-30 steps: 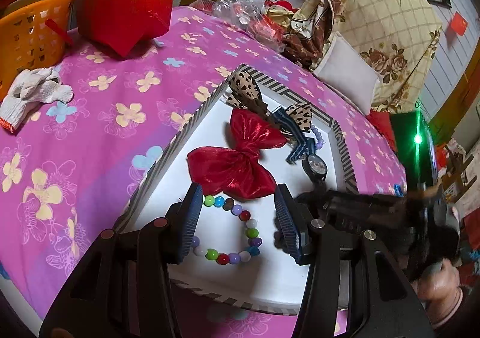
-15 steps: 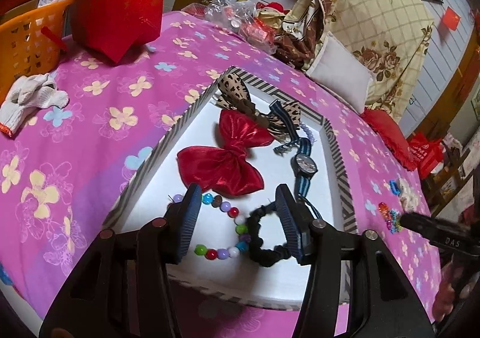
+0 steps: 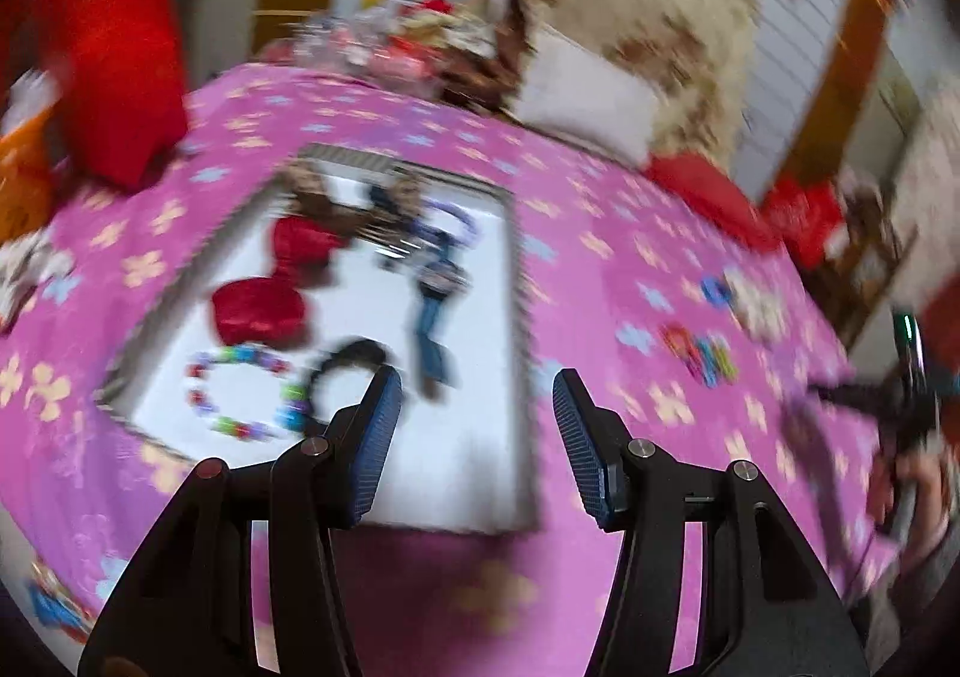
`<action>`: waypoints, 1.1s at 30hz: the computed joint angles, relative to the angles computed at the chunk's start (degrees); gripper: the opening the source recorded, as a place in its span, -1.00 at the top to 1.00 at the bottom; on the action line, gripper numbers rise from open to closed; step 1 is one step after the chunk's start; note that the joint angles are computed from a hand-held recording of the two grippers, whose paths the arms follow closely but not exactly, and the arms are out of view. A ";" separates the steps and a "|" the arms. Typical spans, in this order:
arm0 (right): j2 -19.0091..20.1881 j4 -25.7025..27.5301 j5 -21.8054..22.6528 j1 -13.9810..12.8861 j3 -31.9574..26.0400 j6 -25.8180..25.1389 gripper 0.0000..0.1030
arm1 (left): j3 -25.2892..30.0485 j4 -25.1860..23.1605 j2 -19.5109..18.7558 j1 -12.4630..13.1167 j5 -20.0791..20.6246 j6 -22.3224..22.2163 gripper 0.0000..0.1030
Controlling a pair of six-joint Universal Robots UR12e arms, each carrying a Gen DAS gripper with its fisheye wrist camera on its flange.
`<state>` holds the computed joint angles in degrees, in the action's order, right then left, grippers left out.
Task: Organize jewelry
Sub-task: 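Open both grippers and withdraw them from the tray over the cloth, then grasp the blue bead bracelet with right while left grasps the orange bead bracelets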
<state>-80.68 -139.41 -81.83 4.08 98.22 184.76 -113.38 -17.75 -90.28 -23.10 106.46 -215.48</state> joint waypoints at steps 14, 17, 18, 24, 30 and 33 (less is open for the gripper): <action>13.58 3.15 -2.42 6.70 -17.10 -9.73 0.09 | 12.52 -3.04 -12.16 -1.35 -15.29 3.80 -0.02; 17.35 5.87 -6.69 7.67 -22.05 -9.00 0.09 | 11.75 -2.59 -12.07 -2.03 -12.64 6.78 -0.02; 18.46 7.03 -7.75 7.80 -23.53 -7.87 0.09 | 11.51 -2.43 -12.02 -1.95 -12.69 6.94 -0.02; 19.86 8.90 -8.97 7.76 -25.27 -5.17 0.59 | 10.19 -1.23 -11.82 -0.30 -16.66 5.16 -0.02; 14.93 9.80 -4.05 7.26 -18.90 -9.42 0.82 | 10.02 -1.77 -11.65 -0.17 -16.28 4.17 -0.02; 10.54 9.93 -0.56 5.54 -13.15 -10.26 0.83 | 10.39 -2.69 -11.61 -0.59 -14.72 3.85 -0.02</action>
